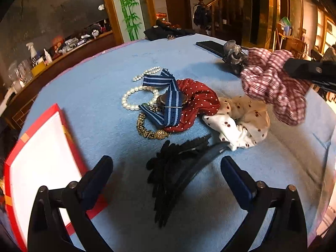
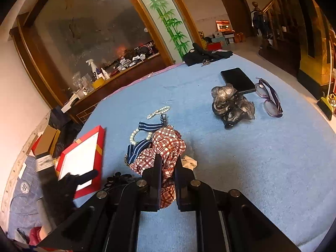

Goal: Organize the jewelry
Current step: 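Grasp the black claw hair clips with the left tool, then carry the clips in the left tool while the right tool carries the plaid scrunchie to the box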

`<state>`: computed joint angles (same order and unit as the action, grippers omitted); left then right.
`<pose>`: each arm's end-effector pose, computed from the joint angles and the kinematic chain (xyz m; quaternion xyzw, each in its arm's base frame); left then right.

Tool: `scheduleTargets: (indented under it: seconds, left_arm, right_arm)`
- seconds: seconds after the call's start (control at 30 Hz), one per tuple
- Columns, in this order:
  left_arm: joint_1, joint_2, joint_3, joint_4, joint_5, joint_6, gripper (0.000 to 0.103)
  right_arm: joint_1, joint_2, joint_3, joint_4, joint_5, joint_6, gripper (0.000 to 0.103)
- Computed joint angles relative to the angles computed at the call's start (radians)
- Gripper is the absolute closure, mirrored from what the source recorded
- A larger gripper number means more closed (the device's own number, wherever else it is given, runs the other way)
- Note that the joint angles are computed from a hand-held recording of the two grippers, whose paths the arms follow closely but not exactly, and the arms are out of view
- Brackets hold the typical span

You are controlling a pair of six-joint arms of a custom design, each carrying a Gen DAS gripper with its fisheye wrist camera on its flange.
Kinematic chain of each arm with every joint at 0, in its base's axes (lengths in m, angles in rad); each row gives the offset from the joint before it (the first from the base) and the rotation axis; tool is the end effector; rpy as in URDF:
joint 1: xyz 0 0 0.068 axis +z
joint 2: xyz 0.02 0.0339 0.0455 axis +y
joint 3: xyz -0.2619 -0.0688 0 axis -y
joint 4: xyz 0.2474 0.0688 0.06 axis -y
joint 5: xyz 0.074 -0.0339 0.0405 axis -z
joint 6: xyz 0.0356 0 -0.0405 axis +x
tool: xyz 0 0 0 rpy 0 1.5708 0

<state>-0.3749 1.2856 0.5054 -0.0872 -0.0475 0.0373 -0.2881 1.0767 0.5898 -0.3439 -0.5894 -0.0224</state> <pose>0.2195 -0.0846 0.1499 0.1841 0.9203 -0.0359 0.3432 0.2092 -0.0414 0.2048 0.0141 0.8982 0.2140 0.3837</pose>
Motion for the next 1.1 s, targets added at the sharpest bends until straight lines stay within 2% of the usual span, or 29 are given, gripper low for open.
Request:
scheduleTargets:
  seconds: [0.03, 0.07, 0.1, 0.13, 0.17, 0.4, 0.6, 0.7, 0.93, 1.1]
  left_arm:
    - [0.005, 0.021, 0.009, -0.002, 0.011, -0.006, 0.018]
    - [0.009, 0.050, 0.025, -0.002, 0.022, -0.010, 0.034]
    - [0.015, 0.058, 0.029, -0.010, 0.045, -0.018, 0.042]
    - [0.029, 0.069, 0.035, -0.023, 0.076, -0.022, 0.061]
    - [0.032, 0.070, 0.034, -0.028, 0.095, -0.032, 0.065]
    - [0.024, -0.046, -0.029, -0.024, 0.088, -0.099, 0.072]
    - [0.008, -0.247, -0.081, -0.076, -0.025, -0.148, 0.072]
    - [0.014, -0.348, -0.088, -0.124, -0.064, -0.148, 0.071]
    - [0.010, -0.481, -0.104, -0.182, -0.153, -0.142, 0.071]
    - [0.057, -0.532, -0.121, -0.206, -0.151, -0.122, 0.071]
  right_arm:
    - [-0.003, -0.003, -0.002, -0.002, -0.004, -0.003, 0.092]
    - [-0.005, -0.003, -0.001, -0.004, -0.009, -0.006, 0.092]
    - [-0.005, -0.003, -0.003, -0.004, -0.013, -0.005, 0.092]
    - [-0.008, -0.001, -0.001, -0.006, -0.017, -0.004, 0.092]
    - [-0.008, 0.000, 0.000, -0.007, -0.020, -0.004, 0.092]
    - [0.008, -0.018, -0.019, -0.007, -0.018, 0.000, 0.092]
    - [0.032, -0.059, -0.039, -0.015, -0.015, 0.002, 0.092]
    - [0.060, -0.081, -0.047, -0.013, -0.008, 0.011, 0.092]
    - [0.147, -0.140, -0.064, -0.015, 0.030, 0.041, 0.092]
    - [0.233, -0.170, -0.067, -0.015, 0.083, 0.070, 0.092]
